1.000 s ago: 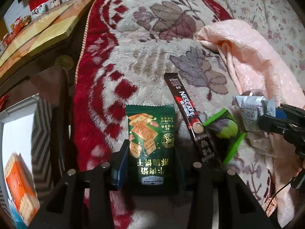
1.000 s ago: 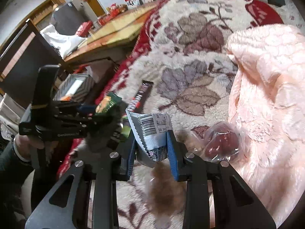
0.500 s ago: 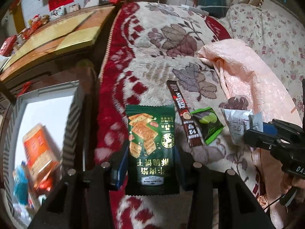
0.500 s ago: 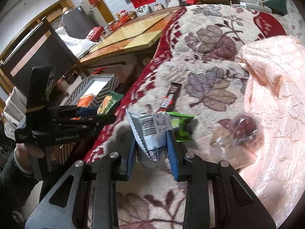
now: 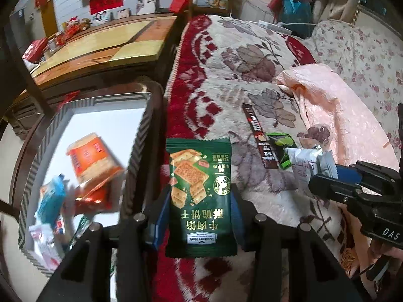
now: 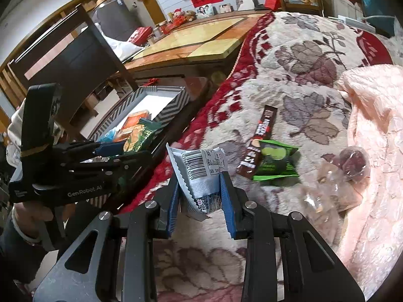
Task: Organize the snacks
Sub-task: 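Carry the green cracker packet and silver sachet over the white tray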
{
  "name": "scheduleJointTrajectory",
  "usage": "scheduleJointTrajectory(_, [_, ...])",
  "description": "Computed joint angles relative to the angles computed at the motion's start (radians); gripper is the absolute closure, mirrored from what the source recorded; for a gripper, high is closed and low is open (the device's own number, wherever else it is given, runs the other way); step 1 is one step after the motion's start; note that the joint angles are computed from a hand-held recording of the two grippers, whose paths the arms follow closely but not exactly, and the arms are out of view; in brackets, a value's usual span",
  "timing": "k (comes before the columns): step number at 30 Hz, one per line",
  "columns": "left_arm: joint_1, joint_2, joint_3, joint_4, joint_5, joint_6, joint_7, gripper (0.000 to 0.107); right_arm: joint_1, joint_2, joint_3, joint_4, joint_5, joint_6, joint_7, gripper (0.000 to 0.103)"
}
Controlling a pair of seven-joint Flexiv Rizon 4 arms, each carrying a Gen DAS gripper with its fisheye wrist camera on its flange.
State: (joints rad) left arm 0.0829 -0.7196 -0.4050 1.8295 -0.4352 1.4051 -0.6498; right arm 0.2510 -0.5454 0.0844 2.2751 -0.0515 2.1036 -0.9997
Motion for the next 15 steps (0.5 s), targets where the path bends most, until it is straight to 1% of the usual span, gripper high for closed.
scheduleJointTrajectory(7, [0.069, 0.017, -0.047, 0.045, -0.012, 0.048, 0.012, 0.061, 0.047, 0.011, -0.01, -0.019, 0.01, -0.041, -0.01, 0.073])
scheduleJointTrajectory(13, [0.11, 0.018, -0.064, 0.057, -0.013, 0.073, -0.01, 0.061, 0.063, 0.01, -0.007, -0.042, -0.001, -0.077, -0.018, 0.073])
scheduleJointTrajectory(15, [0.109, 0.016, -0.051, 0.053, -0.009, 0.075, -0.026, 0.061, 0.076, 0.011, -0.014, -0.051, -0.002, -0.091, -0.023, 0.073])
